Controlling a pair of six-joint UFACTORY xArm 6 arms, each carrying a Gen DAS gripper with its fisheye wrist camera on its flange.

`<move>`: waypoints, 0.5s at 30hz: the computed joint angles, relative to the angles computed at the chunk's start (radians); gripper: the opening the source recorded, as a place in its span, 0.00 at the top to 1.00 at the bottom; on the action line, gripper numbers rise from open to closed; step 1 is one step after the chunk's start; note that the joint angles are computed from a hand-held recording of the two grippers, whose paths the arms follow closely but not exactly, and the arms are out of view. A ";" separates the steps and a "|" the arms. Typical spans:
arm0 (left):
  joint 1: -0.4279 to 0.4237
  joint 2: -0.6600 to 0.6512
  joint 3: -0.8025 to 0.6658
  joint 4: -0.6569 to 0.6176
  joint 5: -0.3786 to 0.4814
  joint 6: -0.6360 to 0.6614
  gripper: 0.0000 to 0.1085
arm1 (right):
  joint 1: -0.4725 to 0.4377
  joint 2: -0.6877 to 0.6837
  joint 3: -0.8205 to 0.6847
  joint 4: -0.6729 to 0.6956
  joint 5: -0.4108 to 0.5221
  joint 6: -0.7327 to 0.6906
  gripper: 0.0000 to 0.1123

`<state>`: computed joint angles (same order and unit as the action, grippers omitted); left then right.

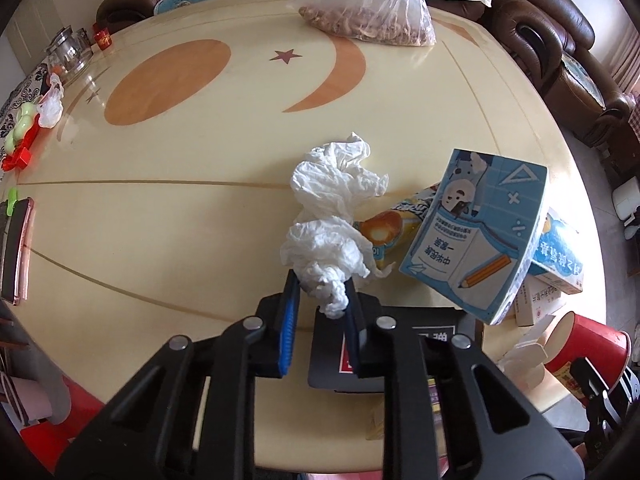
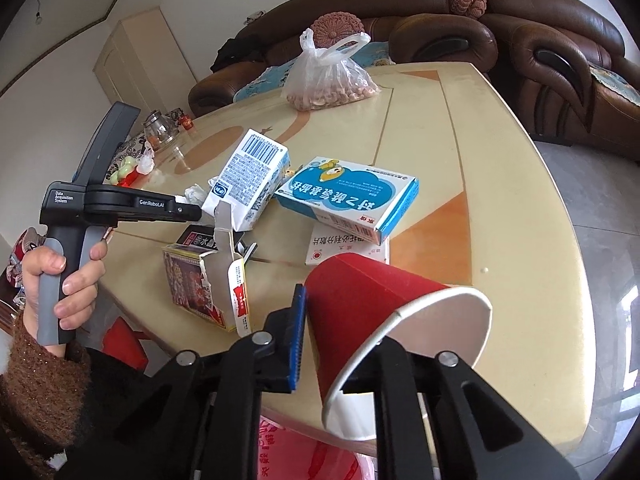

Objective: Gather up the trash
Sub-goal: 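Grasp the white tissue with the left tool while the right tool grasps the red cup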

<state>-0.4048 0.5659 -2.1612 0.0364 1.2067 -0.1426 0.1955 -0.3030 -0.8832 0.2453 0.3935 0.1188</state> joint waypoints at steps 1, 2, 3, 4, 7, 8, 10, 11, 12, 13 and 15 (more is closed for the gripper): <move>0.001 -0.004 0.004 0.005 -0.006 -0.004 0.81 | 0.000 0.001 -0.001 0.000 0.000 -0.001 0.92; 0.002 -0.008 0.008 0.008 -0.010 -0.006 0.81 | -0.002 -0.003 0.003 -0.027 -0.003 0.025 0.93; 0.002 -0.009 0.006 0.016 -0.009 -0.008 0.81 | -0.003 -0.005 0.004 -0.043 -0.006 0.040 0.93; 0.001 -0.009 0.001 0.029 -0.007 -0.014 0.81 | -0.004 -0.008 0.006 -0.068 -0.010 0.062 0.94; 0.008 0.011 -0.041 0.029 0.023 -0.020 0.81 | -0.008 -0.012 0.003 -0.119 -0.020 0.106 0.94; 0.015 0.022 -0.060 0.012 0.036 -0.018 0.81 | -0.011 -0.013 0.001 -0.143 -0.021 0.131 0.95; 0.029 0.047 -0.107 -0.026 0.073 -0.015 0.82 | -0.013 -0.016 -0.004 -0.167 -0.016 0.151 0.95; 0.034 0.054 -0.121 -0.033 0.085 -0.016 0.82 | -0.014 -0.018 -0.006 -0.195 -0.013 0.177 0.95; 0.037 0.051 -0.117 -0.032 0.080 -0.019 0.83 | -0.015 -0.018 -0.011 -0.222 -0.006 0.200 0.95; 0.036 0.041 -0.105 -0.019 0.072 -0.024 0.83 | -0.015 -0.020 -0.015 -0.252 0.001 0.226 0.95; 0.034 0.026 -0.091 -0.004 0.060 -0.020 0.83 | -0.013 -0.022 -0.028 -0.332 0.022 0.289 0.95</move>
